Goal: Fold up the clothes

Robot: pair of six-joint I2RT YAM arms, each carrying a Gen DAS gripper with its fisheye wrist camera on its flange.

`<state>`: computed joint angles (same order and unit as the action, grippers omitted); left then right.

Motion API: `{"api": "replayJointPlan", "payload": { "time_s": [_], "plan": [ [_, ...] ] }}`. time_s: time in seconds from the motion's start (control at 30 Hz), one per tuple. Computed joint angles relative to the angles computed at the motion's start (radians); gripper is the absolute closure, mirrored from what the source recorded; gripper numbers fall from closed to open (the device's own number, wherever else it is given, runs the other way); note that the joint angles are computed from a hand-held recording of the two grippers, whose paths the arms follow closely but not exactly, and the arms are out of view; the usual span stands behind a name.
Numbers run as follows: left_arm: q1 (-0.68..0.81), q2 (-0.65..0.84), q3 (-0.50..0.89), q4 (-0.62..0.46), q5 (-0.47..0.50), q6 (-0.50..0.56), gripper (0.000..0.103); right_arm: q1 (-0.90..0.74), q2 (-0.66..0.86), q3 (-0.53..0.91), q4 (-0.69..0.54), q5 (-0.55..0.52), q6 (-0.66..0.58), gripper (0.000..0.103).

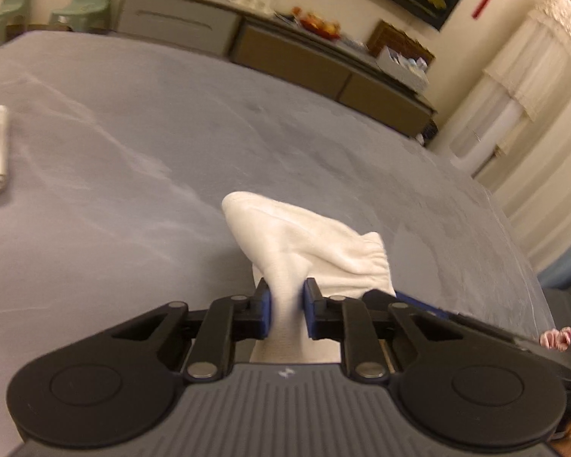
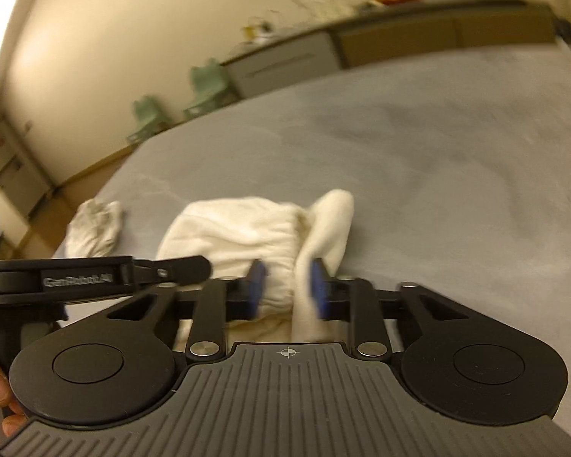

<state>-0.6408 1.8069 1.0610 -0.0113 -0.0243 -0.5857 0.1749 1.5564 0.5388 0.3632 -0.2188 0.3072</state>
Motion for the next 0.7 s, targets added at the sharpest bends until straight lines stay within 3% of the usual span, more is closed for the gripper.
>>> {"api": "replayJointPlan", "payload": {
  "time_s": [0.2,0.4,0.47,0.63,0.7],
  "plan": [
    [0.150,-0.308,-0.260,0.090,-0.054,0.000,0.089,0.200,0.041,0.177,-0.054,0.060,-0.034,0.080],
    [0.387,-0.471,-0.348,0.106,-0.161,0.024,0.089,0.401,0.317,0.623,-0.144,0.059,-0.102,0.080],
    [0.456,-0.427,-0.317,0.102,-0.181,0.040,0.089,0.448,0.456,0.825,-0.209,0.061,-0.141,0.080],
    [0.610,-0.164,-0.156,0.045,-0.002,0.012,0.083,0.511,0.864,1.405,-0.496,0.139,-0.243,0.080],
    [0.634,-0.104,-0.125,0.034,0.050,0.021,0.078,0.519,0.977,1.549,-0.560,0.187,-0.271,0.078]
  ]
}}
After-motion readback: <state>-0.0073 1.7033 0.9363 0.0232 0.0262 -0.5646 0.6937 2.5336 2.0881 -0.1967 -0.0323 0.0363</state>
